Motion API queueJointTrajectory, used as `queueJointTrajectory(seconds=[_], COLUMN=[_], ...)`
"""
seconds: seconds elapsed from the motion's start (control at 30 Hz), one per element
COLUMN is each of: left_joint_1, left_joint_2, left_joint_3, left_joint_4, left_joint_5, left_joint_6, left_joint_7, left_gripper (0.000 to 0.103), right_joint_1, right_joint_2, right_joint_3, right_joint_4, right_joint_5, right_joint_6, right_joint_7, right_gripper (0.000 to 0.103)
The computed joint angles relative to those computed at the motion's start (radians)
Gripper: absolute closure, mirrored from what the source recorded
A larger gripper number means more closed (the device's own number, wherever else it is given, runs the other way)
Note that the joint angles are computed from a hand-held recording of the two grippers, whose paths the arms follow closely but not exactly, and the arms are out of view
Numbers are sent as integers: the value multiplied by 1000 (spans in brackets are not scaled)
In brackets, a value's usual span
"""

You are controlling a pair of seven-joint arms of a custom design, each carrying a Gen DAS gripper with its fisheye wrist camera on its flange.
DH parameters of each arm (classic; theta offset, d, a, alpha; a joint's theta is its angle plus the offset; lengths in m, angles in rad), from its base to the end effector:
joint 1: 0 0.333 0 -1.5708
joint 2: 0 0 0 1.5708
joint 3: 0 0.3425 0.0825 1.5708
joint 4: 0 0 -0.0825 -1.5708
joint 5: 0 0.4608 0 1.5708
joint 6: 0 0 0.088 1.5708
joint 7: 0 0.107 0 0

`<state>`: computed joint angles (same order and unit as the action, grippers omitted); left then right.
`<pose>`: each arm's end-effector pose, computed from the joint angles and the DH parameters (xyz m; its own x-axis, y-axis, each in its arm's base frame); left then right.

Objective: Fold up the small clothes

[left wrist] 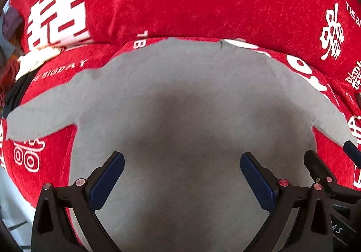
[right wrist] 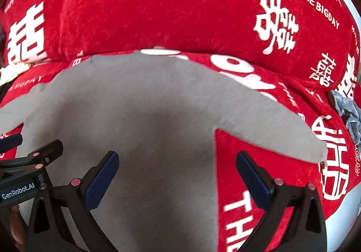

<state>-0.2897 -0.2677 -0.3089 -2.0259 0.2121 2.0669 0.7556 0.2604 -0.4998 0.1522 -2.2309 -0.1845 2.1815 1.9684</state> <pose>0.4741 -0.3288 0.5993 0.1400 -0.9901 0.0036 -0.9098 -0.1301 -0.3940 0.4596 0.2065 0.6209 0.0663 -0.9952 0.0725 -0.8735 -0.0930 -0.4779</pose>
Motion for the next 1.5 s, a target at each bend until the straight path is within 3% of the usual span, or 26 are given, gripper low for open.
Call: queueJointTrajectory(seconds=[0.27, 0.57, 0.87, 0.93, 1.07, 1.1, 1.17, 1.2, 1.23, 1.27, 1.33, 1.4, 1.5], left_joint_1=[-21, -87, -168, -180, -198, -201, -204, -205, -204, -203, -203, -210, -210], left_joint_2=[146, 330, 452, 466, 492, 497, 504, 509, 515, 521, 546, 582, 633], left_joint_3=[-13, -2, 18, 21, 28, 30, 37, 41, 44, 47, 56, 69, 80], left_joint_4=[137, 316, 433, 442, 459, 464, 473, 480, 488, 495, 526, 574, 638], left_joint_5=[51, 102, 148, 152, 156, 157, 163, 166, 168, 169, 178, 202, 187], left_joint_6=[-16, -56, -88, -89, -104, -105, -107, -108, -109, -109, -121, -142, -157], left_joint_7=[-28, -51, -35, -36, -34, -37, -45, -51, -55, -57, -57, -73, -84], left_gripper=[0, 0, 0, 0, 0, 0, 0, 0, 0, 0, 0, 0, 0], right_joint_1=[-46, -118, -273, -315, -381, -387, -389, -389, -371, -360, -364, -394, -421], right_joint_2=[-9, -31, -127, -141, -100, -81, -32, -20, -8, 4, -8, -60, -98], right_joint_3=[-31, -73, -160, -197, -217, -220, -236, -238, -262, -281, -288, -270, -252], right_joint_4=[-27, -69, -200, -236, -245, -238, -210, -201, -193, -184, -191, -234, -262], right_joint_5=[-19, -19, 4, 38, 34, 38, 53, 59, 95, 132, 174, 165, 159], right_joint_6=[31, 35, 32, 70, 178, 205, 245, 254, 275, 288, 333, 424, 462], right_joint_7=[8, 23, 129, 164, 178, 174, 140, 124, 82, 52, 30, 33, 37], right_gripper=[0, 0, 0, 1, 1, 3, 20, 43, 74, 86, 96, 97, 97])
